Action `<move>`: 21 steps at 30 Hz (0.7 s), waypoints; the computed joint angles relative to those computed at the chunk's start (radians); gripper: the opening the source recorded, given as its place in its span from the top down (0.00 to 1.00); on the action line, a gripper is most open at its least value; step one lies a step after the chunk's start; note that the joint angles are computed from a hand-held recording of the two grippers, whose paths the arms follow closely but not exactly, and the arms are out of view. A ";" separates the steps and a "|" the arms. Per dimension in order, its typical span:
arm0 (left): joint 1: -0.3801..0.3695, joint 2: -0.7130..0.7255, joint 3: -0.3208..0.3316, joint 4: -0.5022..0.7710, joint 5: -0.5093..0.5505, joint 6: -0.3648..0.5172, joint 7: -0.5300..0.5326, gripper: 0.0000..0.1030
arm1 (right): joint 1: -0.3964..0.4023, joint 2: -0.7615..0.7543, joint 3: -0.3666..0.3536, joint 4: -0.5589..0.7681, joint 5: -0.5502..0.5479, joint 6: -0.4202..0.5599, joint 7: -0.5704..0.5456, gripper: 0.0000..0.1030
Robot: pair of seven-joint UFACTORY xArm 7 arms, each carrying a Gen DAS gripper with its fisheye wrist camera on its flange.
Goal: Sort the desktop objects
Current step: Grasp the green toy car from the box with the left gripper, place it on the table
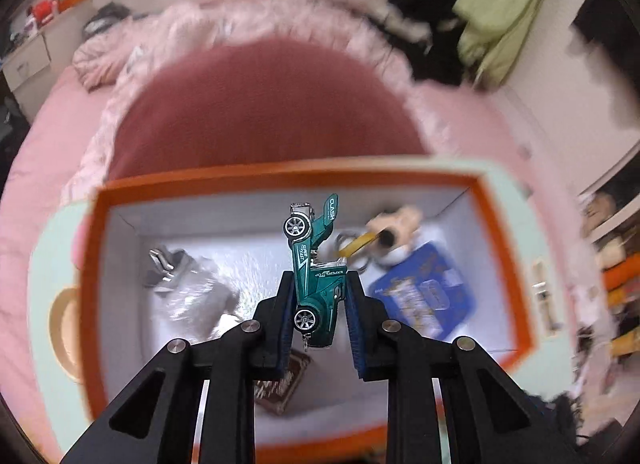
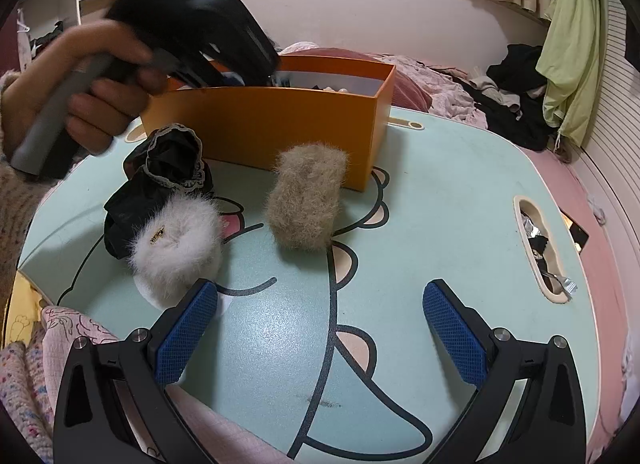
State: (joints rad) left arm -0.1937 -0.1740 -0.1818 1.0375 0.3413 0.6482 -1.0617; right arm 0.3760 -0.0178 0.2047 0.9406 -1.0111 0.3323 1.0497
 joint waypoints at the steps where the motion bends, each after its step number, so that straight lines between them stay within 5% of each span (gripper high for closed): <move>1: -0.002 -0.042 -0.004 -0.032 0.008 -0.038 -0.017 0.79 | 0.000 0.001 0.000 0.000 -0.001 0.000 0.001 0.00; 5: -0.002 -0.233 -0.062 -0.171 0.030 -0.123 -0.058 0.79 | 0.000 0.001 -0.001 0.000 -0.004 0.000 0.003 0.00; 12: 0.004 -0.495 -0.160 -0.424 -0.058 -0.090 -0.136 0.79 | 0.000 0.001 -0.001 0.000 -0.007 0.002 0.009 0.00; 21: 0.056 -0.407 -0.259 -0.482 -0.025 -0.097 -0.268 0.78 | 0.001 0.002 -0.001 0.001 -0.013 0.005 0.018 0.00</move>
State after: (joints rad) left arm -0.1377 -0.5805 -0.4409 0.5557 0.3160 0.5509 -1.3292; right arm 0.3774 -0.0161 0.2038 0.9413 -1.0244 0.3375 1.0677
